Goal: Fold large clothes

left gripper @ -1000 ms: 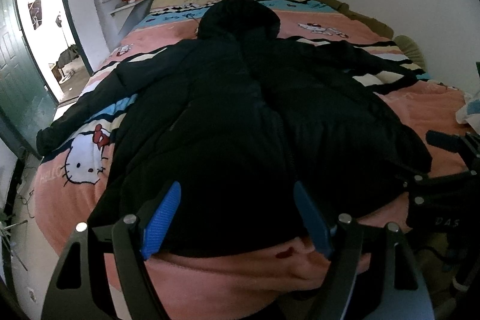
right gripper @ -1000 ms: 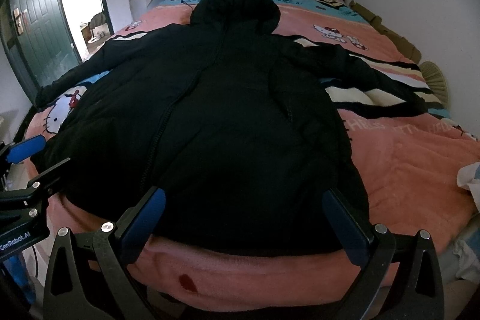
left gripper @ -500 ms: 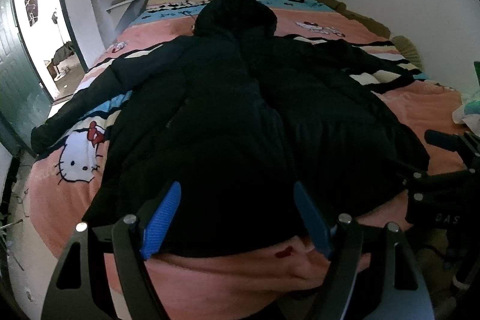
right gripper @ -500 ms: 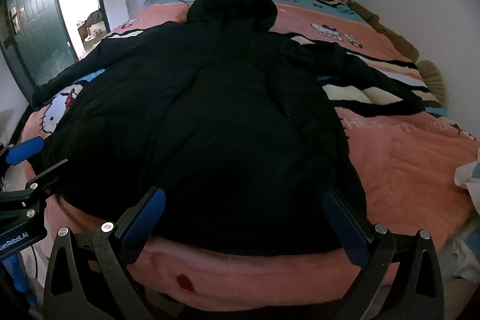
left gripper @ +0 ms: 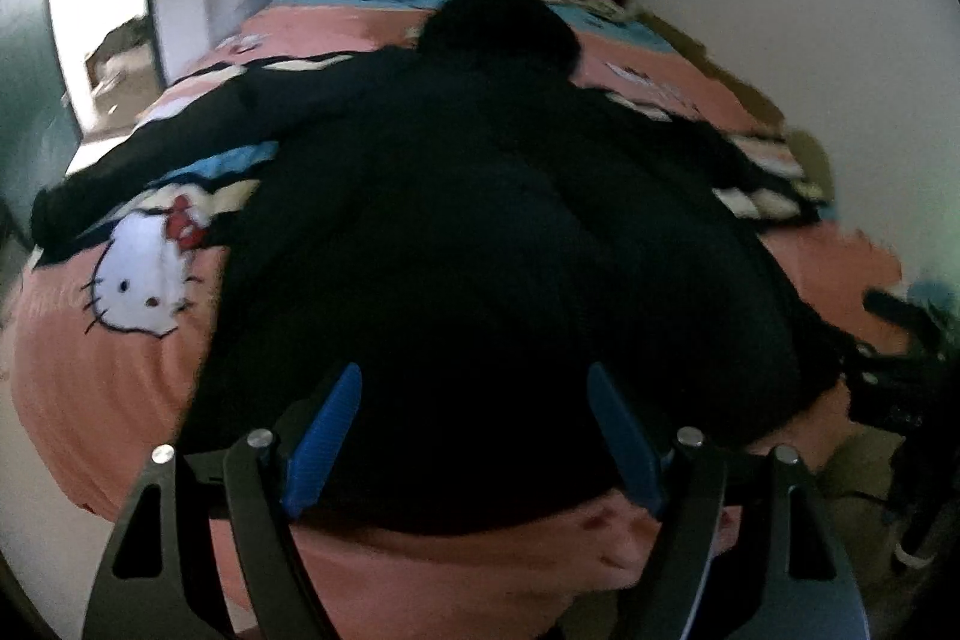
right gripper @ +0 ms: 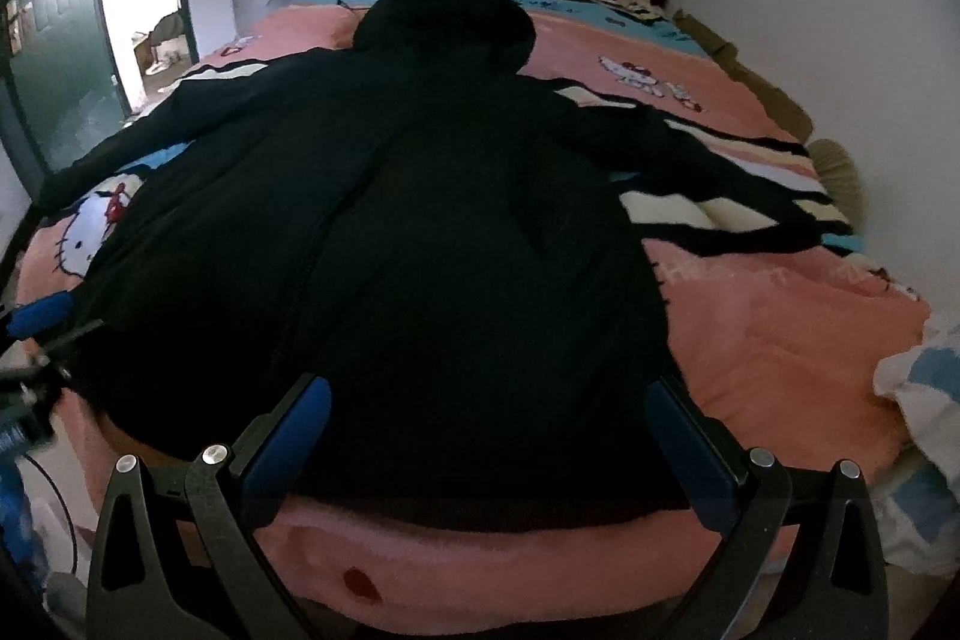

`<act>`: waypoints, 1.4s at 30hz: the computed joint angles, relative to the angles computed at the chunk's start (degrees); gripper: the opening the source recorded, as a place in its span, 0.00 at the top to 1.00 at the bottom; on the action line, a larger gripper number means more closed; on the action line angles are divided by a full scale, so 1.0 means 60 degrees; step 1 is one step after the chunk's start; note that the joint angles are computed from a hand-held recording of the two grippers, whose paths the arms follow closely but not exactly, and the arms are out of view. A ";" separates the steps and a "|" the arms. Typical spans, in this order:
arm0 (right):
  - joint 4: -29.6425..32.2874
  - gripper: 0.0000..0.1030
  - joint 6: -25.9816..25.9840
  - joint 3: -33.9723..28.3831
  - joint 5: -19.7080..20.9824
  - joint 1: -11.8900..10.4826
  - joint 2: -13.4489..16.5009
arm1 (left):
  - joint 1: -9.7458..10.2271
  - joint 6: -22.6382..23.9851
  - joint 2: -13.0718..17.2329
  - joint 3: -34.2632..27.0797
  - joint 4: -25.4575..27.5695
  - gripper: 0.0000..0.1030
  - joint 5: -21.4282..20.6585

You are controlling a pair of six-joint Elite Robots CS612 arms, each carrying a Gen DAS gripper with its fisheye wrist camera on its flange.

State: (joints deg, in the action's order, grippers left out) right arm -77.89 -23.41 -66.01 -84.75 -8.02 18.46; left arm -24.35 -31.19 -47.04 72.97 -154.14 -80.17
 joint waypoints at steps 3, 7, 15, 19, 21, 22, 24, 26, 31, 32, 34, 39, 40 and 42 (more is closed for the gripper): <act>-0.0199 0.01 0.0011 0.0196 -0.0239 0.0079 -0.0131 | 0.0343 -0.0500 -0.0108 0.0310 -0.0426 0.25 0.0177; -0.0462 0.01 0.0080 0.0352 -0.0285 0.0164 -0.0260 | 0.1107 -0.1867 -0.0168 0.0714 -0.1467 0.25 0.0056; -0.0387 0.01 0.0381 0.0644 -0.0458 0.0285 -0.0449 | 0.2528 -0.4382 0.0361 0.0697 -0.3033 0.25 -0.0198; -0.0411 0.01 0.0436 0.0714 -0.0726 0.0323 -0.0489 | 0.3006 -0.5635 0.0836 0.0444 -0.3684 0.25 -0.0661; -0.0478 0.01 0.0480 0.0740 -0.0857 0.0326 -0.0507 | 0.3170 -0.6142 0.1099 0.0210 -0.3801 0.26 -0.0868; -0.0498 0.01 0.0516 0.0749 -0.0907 0.0325 -0.0516 | 0.3244 -0.6360 0.1228 0.0077 -0.3790 0.26 -0.0959; -0.0530 0.01 0.0597 0.0779 -0.1017 0.0325 -0.0536 | 0.3369 -0.6723 0.1447 -0.0189 -0.3596 0.26 -0.1093; -0.0550 0.01 0.0653 0.0836 -0.1115 0.0334 -0.0570 | 0.3473 -0.7307 0.1670 -0.0409 -0.3573 0.27 -0.1255; -0.0714 0.01 0.0649 0.0917 -0.1184 0.0328 -0.0623 | 0.3644 -0.8730 0.2070 -0.0839 -0.3611 0.27 -0.1141; -0.0754 0.01 0.0661 0.0945 -0.1180 0.0318 -0.0634 | 0.3658 -0.8930 0.2114 -0.0902 -0.3595 0.28 -0.1064; -0.0800 0.01 0.0723 0.0993 -0.1143 0.0287 -0.0663 | 0.3665 -0.9026 0.2158 -0.1074 -0.3319 0.32 -0.0884; -0.1069 0.01 0.0949 0.1111 -0.1017 0.0141 -0.0726 | 0.3716 -0.9320 0.2234 -0.1330 -0.2522 0.86 -0.0939; -0.1117 0.01 0.0994 0.1135 -0.1003 0.0112 -0.0738 | 0.3692 -0.9135 0.2199 -0.1377 -0.2325 0.88 -0.0839; -0.1234 0.01 0.1088 0.1195 -0.0985 0.0040 -0.0762 | 0.3623 -0.8462 0.2121 -0.1519 -0.1954 0.91 -0.0602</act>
State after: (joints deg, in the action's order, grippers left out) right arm -85.30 -16.88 -58.84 -90.66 -7.78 13.89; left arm -2.62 -81.97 -34.32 63.85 -165.86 -83.78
